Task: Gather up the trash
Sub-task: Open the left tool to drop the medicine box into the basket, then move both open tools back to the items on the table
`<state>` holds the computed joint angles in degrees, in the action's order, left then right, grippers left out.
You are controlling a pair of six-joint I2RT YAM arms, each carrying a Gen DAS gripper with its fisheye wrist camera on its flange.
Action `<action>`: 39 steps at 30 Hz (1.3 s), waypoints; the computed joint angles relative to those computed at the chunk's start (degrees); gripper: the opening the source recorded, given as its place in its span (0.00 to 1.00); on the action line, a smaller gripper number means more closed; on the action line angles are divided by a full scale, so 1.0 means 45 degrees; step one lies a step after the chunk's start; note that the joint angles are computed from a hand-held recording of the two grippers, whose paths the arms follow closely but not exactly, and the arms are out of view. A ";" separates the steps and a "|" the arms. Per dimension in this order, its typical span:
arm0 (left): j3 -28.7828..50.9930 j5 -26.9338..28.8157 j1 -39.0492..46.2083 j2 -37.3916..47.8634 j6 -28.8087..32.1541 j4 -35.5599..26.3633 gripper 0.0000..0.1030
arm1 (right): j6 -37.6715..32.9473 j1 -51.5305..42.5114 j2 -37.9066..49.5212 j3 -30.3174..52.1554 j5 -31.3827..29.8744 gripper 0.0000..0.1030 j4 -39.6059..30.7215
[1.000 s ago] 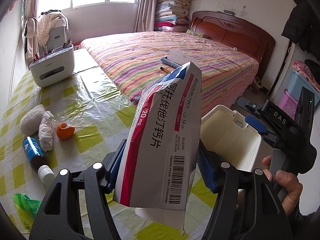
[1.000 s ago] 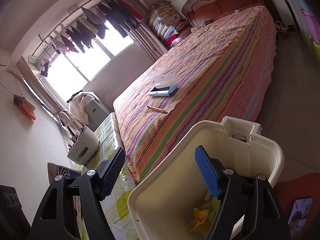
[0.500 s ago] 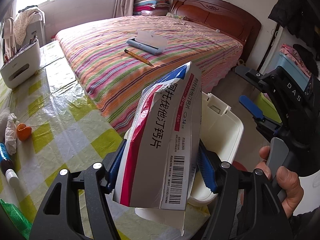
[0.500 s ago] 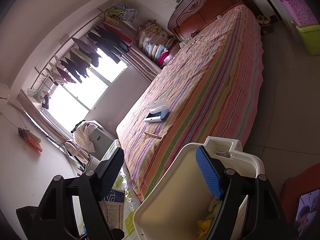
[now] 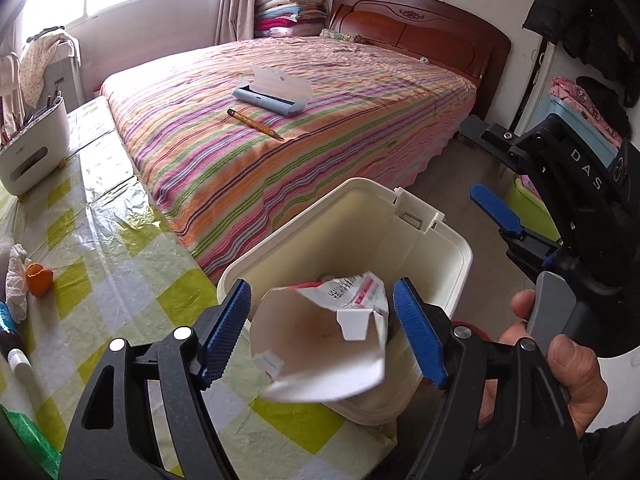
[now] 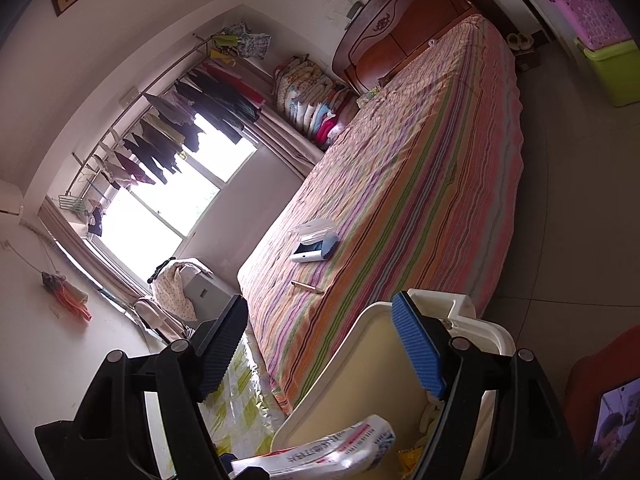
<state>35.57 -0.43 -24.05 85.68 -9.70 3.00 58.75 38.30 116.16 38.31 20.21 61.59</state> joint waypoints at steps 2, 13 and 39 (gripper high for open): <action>-0.0206 -0.0085 0.0141 -0.0405 -0.0062 0.0071 0.71 | -0.0126 0.0081 -0.0017 0.0034 0.0094 0.70 -0.0037; -0.0740 0.0232 0.1413 -0.1815 -0.0104 -0.0299 0.71 | -0.0613 0.0193 -0.0011 0.0506 -0.0197 0.70 -0.0794; 0.2040 0.2677 1.1226 -0.1076 0.1471 -0.5129 0.42 | -0.1679 0.1235 0.0926 0.3292 -0.0948 0.70 -0.4052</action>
<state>44.75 11.61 26.46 80.84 -3.09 -20.08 51.19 43.86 120.32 53.12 15.94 43.36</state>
